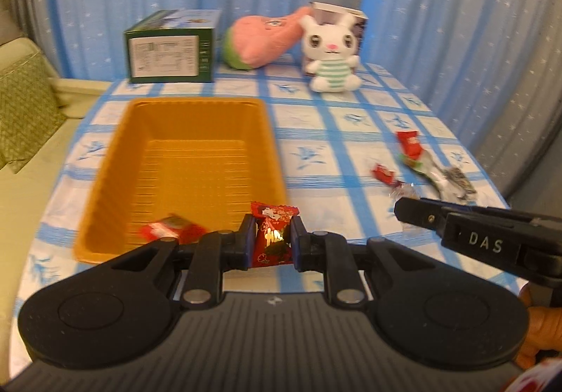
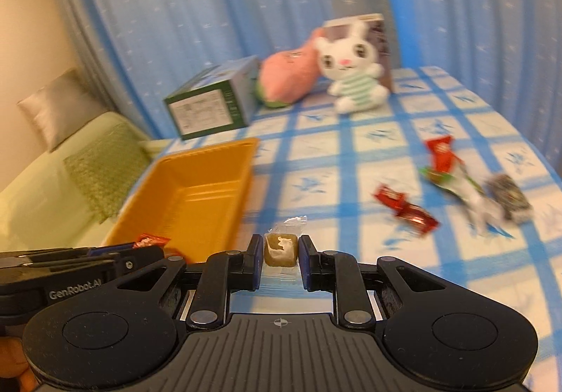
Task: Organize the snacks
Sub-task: 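Carry both candies over the orange tray and open both tools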
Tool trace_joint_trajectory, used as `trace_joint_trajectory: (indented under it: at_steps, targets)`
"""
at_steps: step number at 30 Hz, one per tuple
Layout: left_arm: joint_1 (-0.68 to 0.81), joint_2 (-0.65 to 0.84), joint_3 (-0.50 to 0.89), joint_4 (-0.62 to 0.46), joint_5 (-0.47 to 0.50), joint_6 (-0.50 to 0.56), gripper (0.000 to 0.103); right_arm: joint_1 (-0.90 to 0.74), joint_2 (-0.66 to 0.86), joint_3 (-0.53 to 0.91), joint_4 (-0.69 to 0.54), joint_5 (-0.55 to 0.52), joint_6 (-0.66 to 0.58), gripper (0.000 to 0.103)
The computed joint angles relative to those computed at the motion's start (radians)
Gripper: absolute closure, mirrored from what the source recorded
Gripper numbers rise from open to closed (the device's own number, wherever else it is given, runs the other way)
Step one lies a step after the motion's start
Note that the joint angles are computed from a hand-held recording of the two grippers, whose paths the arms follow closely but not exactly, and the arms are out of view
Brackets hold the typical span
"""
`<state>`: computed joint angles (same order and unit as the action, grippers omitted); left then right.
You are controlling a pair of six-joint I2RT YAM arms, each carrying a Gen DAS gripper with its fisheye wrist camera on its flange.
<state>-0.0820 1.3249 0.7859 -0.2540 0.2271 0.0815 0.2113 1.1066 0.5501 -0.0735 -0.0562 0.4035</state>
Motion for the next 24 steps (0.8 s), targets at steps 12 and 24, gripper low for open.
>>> trace_joint_trajectory:
  at_steps: [12,24]
  targets:
    - [0.223,0.133,0.122,-0.052,0.105,0.128,0.085,0.159,0.268,0.187,0.065,0.032,-0.006,0.081]
    - [0.278,0.319,0.280,-0.080,0.137,0.189,0.085,0.167,0.469,0.328,0.081,0.000,-0.012,0.081]
